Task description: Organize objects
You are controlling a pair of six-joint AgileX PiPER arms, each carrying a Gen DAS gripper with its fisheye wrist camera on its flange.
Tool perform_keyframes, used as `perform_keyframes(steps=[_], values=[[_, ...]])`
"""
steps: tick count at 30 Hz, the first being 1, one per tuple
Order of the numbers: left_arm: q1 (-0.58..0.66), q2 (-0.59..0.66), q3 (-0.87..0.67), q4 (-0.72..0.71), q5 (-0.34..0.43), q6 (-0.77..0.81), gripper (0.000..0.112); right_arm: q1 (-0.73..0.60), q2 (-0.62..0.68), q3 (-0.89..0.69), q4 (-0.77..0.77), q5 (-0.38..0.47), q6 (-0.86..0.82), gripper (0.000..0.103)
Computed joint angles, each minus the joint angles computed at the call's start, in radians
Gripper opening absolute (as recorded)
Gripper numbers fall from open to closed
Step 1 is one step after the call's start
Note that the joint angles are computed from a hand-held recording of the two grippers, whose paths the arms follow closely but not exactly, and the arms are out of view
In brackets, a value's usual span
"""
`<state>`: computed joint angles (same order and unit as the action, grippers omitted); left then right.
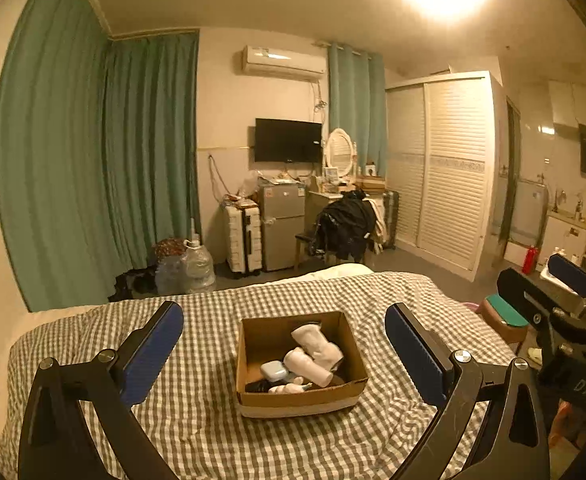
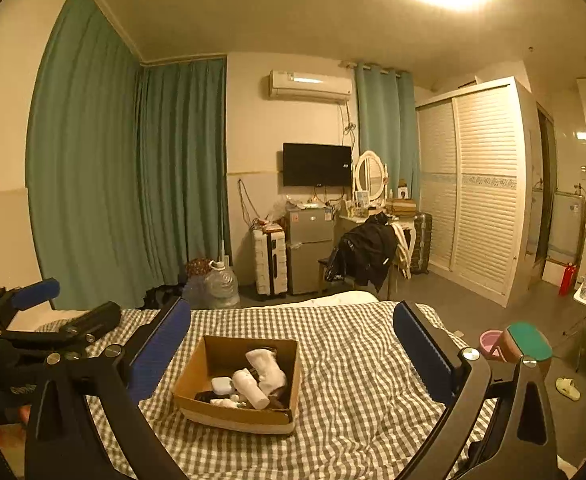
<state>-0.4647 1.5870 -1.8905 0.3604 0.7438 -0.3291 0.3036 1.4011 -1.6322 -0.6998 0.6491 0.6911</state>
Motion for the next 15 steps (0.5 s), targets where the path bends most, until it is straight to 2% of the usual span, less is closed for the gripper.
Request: perform_keyframes(steps=[4, 6, 8, 12, 15], values=[[-0.056, -0.107, 0.267, 0.282, -0.142, -0.284, 0.103, 0.001, -0.057, 0.178, -0.122, -0.077, 0.112, 0.102], [-0.074, -0.136, 0.364, 0.407, -0.181, -0.414, 0.103, -0.001, -0.075, 0.251, -0.191, -0.107, 0.185, 0.102], [-0.083, -0.144, 0.430, 0.497, -0.197, -0.505, 0.103, -0.025, -0.091, 0.325, -0.186, -0.159, 0.219, 0.102], [-0.068, -0.115, 0.481, 0.482, -0.213, -0.518, 0.103, -0.048, -0.084, 0.401, -0.187, -0.202, 0.271, 0.102], [-0.059, -0.077, 0.498, 0.486, -0.214, -0.548, 0.103, -0.050, -0.079, 0.470, -0.281, -0.241, 0.381, 0.102]])
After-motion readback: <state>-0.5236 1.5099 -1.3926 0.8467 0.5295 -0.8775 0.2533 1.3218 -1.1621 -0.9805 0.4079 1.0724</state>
